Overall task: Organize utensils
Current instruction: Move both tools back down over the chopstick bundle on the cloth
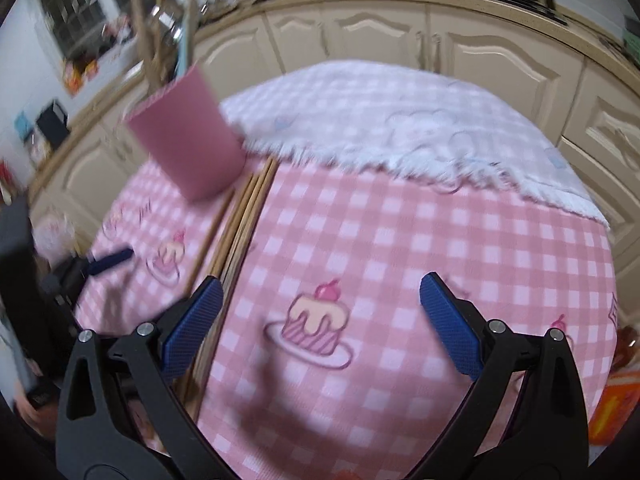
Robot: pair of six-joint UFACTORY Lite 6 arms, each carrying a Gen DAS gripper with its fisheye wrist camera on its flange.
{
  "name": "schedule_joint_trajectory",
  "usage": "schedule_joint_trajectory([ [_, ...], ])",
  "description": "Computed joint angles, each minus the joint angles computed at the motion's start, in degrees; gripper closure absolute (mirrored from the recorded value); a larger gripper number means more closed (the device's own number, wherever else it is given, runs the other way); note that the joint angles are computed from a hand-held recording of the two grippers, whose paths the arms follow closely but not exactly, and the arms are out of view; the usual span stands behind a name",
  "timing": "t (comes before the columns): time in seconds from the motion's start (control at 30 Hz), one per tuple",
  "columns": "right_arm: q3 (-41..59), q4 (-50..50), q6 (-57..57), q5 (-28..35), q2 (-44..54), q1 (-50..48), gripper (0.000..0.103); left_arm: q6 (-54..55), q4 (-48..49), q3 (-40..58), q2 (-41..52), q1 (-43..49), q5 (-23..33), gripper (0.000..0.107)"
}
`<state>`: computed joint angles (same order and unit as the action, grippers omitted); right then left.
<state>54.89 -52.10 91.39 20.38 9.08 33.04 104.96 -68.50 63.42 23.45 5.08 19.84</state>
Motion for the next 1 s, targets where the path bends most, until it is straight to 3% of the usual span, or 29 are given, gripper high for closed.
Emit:
schedule_joint_trajectory([
  [0.37,9.4,5.8,-8.5,6.5,9.8,4.0,0.006,-7.9,7.8,7.6,5.7,6.2,7.3,0.013],
  [0.6,12.9,12.7,-14.4,9.6,11.8,4.2,0.006,-7.7,7.1,7.4,5.9,6.2,7.1,0.013],
  [1.0,14.6,13.2,-16.7,12.8,12.7,4.5,0.006,-8.9,6.6,8.0,6.3,7.1,7.1,0.013],
])
